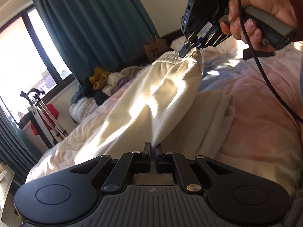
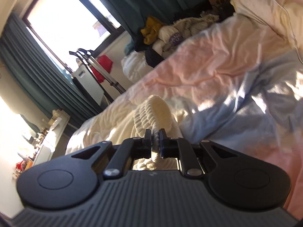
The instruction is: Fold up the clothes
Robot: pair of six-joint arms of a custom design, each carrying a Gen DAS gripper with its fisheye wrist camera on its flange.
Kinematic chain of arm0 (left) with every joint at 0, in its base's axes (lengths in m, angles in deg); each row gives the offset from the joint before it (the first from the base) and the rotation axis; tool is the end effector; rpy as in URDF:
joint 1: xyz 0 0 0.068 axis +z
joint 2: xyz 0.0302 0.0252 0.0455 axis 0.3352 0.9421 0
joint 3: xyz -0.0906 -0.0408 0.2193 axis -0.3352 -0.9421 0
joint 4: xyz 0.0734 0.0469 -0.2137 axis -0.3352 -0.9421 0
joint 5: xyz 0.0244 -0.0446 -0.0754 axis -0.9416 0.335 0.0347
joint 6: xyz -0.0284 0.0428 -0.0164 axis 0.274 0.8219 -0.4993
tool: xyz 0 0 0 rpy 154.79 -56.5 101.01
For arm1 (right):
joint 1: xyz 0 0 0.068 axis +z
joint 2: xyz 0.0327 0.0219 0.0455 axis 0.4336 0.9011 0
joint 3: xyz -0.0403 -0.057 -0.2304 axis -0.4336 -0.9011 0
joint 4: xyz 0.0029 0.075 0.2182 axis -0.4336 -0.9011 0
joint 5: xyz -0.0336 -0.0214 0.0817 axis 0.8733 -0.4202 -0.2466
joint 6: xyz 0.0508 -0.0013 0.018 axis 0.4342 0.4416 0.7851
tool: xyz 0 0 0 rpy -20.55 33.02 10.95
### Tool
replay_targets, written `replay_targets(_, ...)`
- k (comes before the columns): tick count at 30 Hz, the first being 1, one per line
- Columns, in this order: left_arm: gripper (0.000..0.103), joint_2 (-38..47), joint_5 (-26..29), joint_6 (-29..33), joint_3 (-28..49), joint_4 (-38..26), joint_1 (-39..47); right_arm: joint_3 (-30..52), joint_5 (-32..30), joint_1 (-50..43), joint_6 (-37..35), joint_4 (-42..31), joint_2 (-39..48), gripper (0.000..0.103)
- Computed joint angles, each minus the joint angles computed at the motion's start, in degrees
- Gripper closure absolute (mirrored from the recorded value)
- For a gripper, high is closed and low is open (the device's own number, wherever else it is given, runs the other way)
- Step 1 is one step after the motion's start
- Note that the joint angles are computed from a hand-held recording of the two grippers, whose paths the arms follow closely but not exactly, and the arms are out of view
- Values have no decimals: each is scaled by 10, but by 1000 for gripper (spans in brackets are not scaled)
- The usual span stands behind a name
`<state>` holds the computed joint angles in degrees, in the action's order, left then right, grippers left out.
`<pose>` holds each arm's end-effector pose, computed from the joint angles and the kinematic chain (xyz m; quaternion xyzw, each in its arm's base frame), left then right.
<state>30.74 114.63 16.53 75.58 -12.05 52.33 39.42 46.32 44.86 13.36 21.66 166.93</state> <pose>0.2744 0.1419 0.1435 0.5082 0.7003 -0.0114 0.5011 0.2522 0.0809 0.1767 0.2840 0.8162 0.2232 0.4509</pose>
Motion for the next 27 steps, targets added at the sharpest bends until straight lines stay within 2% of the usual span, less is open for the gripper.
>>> replay_targets(2, 98, 9, -19, 9, -15, 27, -3, 10, -8, -1, 26, -38, 20, 91)
replay_targets(5, 97, 15, -16, -7, -23, 55, -1, 1, -3, 6, 37, -30, 22, 91)
replay_targets(7, 95, 17, -5, -32, -17, 58, 1, -19, 4, 14, 36, -9, -10, 90)
replay_targets(8, 90, 14, 2, -40, -16, 53, 5, -32, 17, 19, 35, 6, -30, 89)
replay_targets(11, 82, 10, 38, -38, -10, 23, 20, -45, 35, 12, 31, 15, -59, 88)
replay_targets(12, 65, 9, 60, -33, -11, 16, 26, -42, 33, 3, 32, 10, -59, 88)
replay_targets(13, 41, 8, 84, -31, -14, 14, 32, -29, 19, -12, 34, 1, -45, 88)
replay_targets(14, 37, 8, 104, -34, -18, 16, 34, -3, -9, -33, 33, -21, -19, 88)
replay_targets(16, 39, 11, 113, -40, -18, 17, 28, 56, -72, -73, 33, -66, 39, 88)
replay_targets(19, 40, 19, 70, -66, -32, 68, -4, 101, -170, -122, 24, -36, 125, 88)
replay_targets(22, 41, 38, 14, -84, -64, 168, -40, 146, -216, -145, -13, -15, 197, 88)
replay_targets(24, 41, 53, -1, -96, -85, 232, -58, 145, -292, -172, -5, 41, 231, 86)
replay_targets(25, 41, 57, -2, -106, -88, 248, -64, 146, -330, -185, 2, 70, 250, 74)
replay_targets(27, 42, 63, 1, -124, -91, 267, -73, 135, -381, -201, 35, 128, 269, 57)
